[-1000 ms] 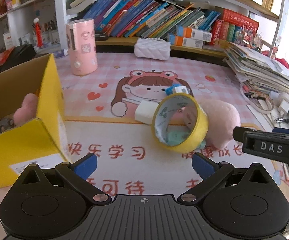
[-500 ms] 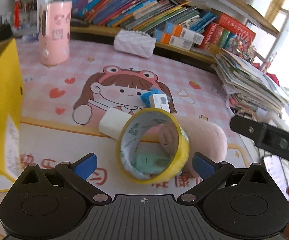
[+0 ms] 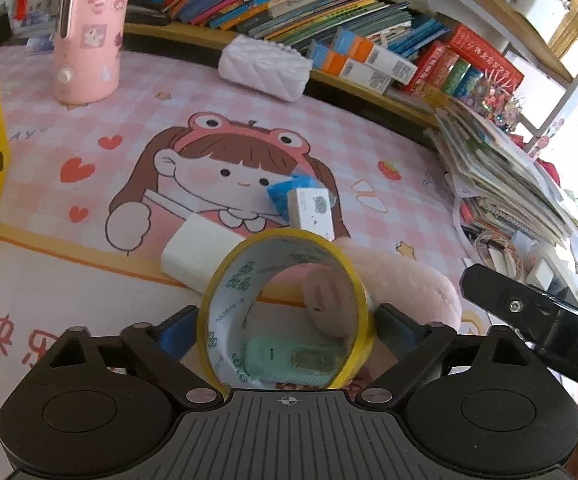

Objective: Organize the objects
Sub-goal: 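Grasp the yellow tape roll with the left gripper while the right gripper approaches the pink pig plush, then close the right gripper on the pink pig plush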

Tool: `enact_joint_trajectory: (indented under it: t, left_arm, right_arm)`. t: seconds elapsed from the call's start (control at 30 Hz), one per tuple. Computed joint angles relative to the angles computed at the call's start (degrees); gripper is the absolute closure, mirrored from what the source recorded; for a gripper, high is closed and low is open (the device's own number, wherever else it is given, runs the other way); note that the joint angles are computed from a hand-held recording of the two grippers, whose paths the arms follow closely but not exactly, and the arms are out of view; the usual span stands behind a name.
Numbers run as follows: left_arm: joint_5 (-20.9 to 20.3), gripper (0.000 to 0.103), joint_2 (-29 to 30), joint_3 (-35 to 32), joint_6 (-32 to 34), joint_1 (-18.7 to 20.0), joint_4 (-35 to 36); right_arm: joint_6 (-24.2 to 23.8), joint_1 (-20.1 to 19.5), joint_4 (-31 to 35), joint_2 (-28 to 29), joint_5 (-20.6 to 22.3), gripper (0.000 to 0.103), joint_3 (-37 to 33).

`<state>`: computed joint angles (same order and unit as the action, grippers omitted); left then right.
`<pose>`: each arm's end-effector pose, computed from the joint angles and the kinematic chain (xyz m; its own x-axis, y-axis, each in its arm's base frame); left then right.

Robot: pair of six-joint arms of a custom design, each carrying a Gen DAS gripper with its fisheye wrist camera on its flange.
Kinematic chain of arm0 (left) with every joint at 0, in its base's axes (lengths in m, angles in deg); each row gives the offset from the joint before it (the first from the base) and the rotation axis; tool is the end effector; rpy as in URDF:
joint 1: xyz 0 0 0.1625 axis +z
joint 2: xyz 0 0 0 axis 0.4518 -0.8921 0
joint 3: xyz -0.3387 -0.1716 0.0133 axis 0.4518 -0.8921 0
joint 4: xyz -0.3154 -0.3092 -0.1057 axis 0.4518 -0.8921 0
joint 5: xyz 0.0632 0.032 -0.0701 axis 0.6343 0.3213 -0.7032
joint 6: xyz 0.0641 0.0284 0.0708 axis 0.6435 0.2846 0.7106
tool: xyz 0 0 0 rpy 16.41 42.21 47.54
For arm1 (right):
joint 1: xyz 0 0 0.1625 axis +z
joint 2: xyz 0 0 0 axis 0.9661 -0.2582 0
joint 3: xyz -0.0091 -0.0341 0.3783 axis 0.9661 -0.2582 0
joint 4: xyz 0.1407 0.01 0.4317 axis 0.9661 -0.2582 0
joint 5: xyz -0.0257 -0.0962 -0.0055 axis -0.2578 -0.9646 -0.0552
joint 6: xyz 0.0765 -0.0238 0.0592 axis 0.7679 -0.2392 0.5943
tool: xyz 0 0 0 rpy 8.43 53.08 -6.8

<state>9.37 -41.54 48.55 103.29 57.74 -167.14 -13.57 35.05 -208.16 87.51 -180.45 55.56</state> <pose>0.0761 -0.8226 0.2212 -0.8239 0.4387 -0.3587 0.5438 0.7902 -0.2827 0.3156 -0.7090 -0.1134 -0.7512 0.3727 0.5448 -0.3138 0.5245 -0.7915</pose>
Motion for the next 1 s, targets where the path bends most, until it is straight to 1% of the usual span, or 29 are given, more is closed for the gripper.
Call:
enact_joint_trajectory:
  t: [0.1,0.23,0.33,0.4,0.57,0.7,0.8,0.83,0.87,0.93,1.0]
  left_arm:
    - [0.85,0.01,-0.67,0.69,0.69,-0.02,-0.77]
    - [1.52,0.01,-2.14,2.1,0.9,0.13,-2.36]
    - [1.59,0.01,-3.23,3.11,1.63,0.3,-3.92]
    - [1.72,0.01,-3.74,3.34,1.63,0.51,-4.39]
    - [1.53,0.01,-4.56,3.32,0.7,1.02,-4.41]
    - [1.09,0.01,-5.07,3.57,1.29,1.28,-3.79]
    - [0.03,0.01,-5.58,3.95,1.73,1.5,-3.51]
    - [-0.47,0.01,-5.77,4.1,1.93,1.56,-3.65]
    - [-1.07,0.01,-5.95,4.26,2.09,1.63,-3.85]
    - [-2.16,0.01,-6.3,4.59,2.18,1.71,-4.19]
    - [-3.19,0.01,-6.64,4.96,2.41,1.76,-4.46]
  right_arm:
    - [1.62,-0.32,1.06,-0.29,0.66,0.013,0.23]
    - [4.81,-0.77,4.78,-0.26,1.67,0.012,-0.42]
    - [8.17,-1.2,8.27,-0.17,3.26,0.011,-1.07]
    - [9.78,-1.35,10.29,0.23,3.56,0.01,-2.02]
    - [15.25,-1.91,18.31,0.77,4.03,0.01,-4.07]
    - [18.31,-2.47,22.33,1.34,5.05,0.011,-5.36]
    - [19.33,-2.76,23.72,1.73,5.62,0.017,-6.11]
    - [19.04,-2.68,23.29,2.08,5.37,0.02,-6.58]
    - [18.52,-2.62,22.95,2.22,5.21,0.023,-6.79]
    - [16.76,-2.29,21.13,2.54,4.74,0.03,-7.01]
    - [15.21,-1.94,18.9,2.84,4.33,0.033,-7.22]
